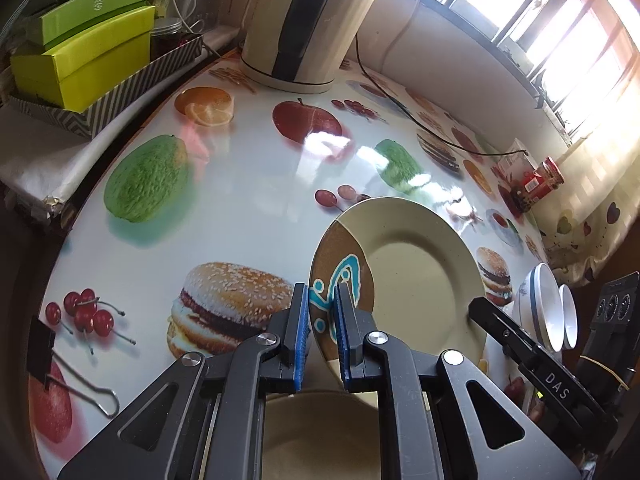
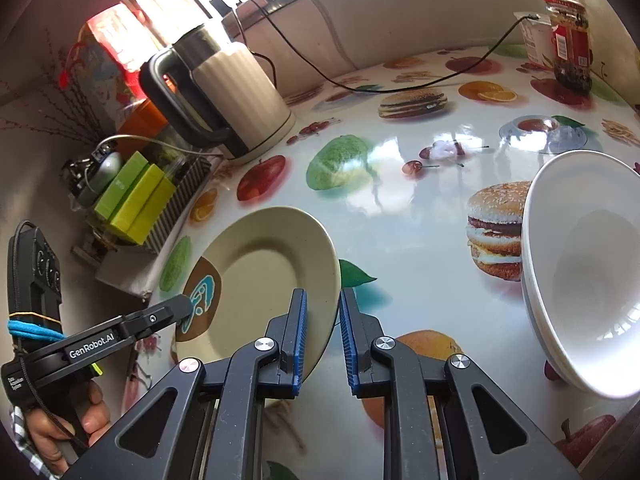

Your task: Organize plates and bowls

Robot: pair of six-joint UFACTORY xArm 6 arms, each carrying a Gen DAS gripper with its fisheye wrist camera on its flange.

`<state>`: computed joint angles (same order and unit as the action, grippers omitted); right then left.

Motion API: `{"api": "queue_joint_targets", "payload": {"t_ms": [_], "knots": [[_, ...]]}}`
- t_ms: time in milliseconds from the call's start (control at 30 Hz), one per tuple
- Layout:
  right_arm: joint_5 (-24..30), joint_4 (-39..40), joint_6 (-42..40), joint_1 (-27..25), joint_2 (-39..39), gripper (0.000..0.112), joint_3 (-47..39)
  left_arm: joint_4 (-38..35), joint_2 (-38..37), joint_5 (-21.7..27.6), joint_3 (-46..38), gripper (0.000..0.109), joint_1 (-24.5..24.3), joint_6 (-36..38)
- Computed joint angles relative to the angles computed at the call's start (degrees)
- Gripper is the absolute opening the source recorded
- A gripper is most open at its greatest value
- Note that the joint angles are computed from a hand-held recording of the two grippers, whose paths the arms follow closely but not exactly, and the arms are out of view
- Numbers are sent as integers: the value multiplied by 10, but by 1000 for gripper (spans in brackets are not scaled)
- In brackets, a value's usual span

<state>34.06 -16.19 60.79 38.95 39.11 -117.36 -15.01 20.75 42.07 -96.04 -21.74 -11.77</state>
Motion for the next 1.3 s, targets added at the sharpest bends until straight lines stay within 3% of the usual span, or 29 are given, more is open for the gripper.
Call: {"api": "queue_joint_targets", "payload": {"t_ms": [700,1300], "knots": [[-30,-35,26,35,-64,17,84,-17,-137,-73,185,13,0,-9],[-38,-22,10,68,-76,17,109,-14,-225,-98,302,13,12,-26]]}}
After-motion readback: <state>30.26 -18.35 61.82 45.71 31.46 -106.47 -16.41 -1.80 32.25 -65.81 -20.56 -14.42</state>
